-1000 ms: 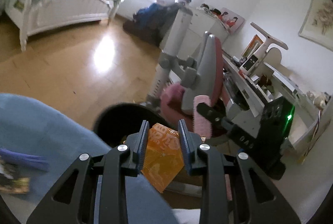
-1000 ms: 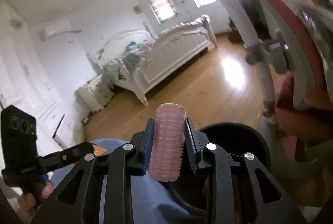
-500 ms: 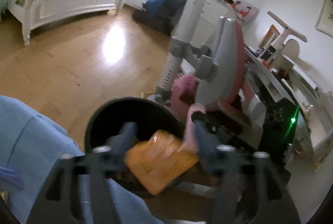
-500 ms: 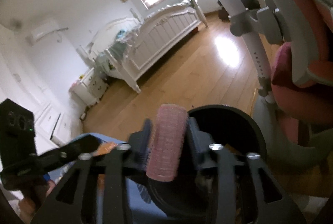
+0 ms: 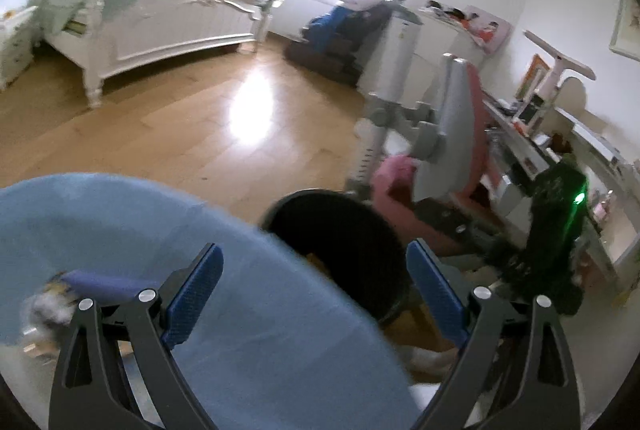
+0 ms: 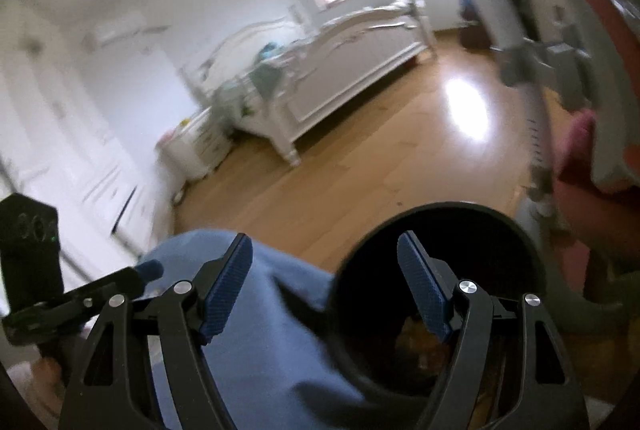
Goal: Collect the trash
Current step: 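Grasp the battery card with the right tool over the rug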
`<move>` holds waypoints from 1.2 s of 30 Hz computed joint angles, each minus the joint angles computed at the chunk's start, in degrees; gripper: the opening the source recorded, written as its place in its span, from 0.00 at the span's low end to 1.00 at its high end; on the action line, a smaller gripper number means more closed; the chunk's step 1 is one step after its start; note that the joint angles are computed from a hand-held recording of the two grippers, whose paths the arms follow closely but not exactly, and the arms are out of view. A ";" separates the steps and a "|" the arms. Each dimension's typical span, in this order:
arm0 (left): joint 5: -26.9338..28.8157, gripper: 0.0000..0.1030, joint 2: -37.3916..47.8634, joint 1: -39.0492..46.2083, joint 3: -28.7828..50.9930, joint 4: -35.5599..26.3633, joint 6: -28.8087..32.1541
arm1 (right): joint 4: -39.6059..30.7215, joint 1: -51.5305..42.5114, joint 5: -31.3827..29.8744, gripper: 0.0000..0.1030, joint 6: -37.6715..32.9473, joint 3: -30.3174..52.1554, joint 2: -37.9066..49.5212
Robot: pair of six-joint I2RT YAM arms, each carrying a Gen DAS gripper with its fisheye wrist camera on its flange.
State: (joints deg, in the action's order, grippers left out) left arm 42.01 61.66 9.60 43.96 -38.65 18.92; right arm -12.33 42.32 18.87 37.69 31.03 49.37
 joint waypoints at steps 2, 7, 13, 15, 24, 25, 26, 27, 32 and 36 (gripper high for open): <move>3.18 0.89 2.34 9.96 1.65 -6.28 10.23 | 1.03 5.03 0.83 0.73 -0.86 3.80 5.79; 5.40 0.89 14.24 29.48 9.04 -19.59 38.98 | 2.41 12.47 -3.06 0.68 -4.08 14.69 20.92; 1.43 0.89 26.88 39.03 16.32 -22.71 58.85 | -3.03 16.52 -16.10 0.67 -9.95 38.50 46.37; 1.26 0.89 29.51 39.64 17.71 -22.34 59.60 | -6.73 17.06 -17.49 0.67 -10.55 46.39 54.11; 1.27 0.89 34.00 37.84 20.04 -19.69 62.65 | -13.92 13.84 -14.64 0.67 -11.21 61.50 68.12; 1.06 0.89 34.35 37.31 20.19 -19.33 62.45 | -14.16 13.54 -15.27 0.67 -12.42 62.40 68.81; 0.94 0.89 34.98 36.74 20.52 -19.11 62.27 | -14.63 13.58 -15.52 0.67 -13.53 63.24 69.55; 0.81 0.89 35.57 36.19 20.87 -19.00 62.15 | -15.42 13.68 -15.88 0.68 -15.02 64.42 70.43; -0.23 0.89 37.22 35.39 21.77 -18.96 62.65 | -18.08 14.19 -17.68 0.72 -20.74 68.10 72.87; -1.69 0.89 38.04 35.67 22.30 -19.80 63.52 | -17.10 12.78 -23.26 0.72 -22.61 66.82 71.91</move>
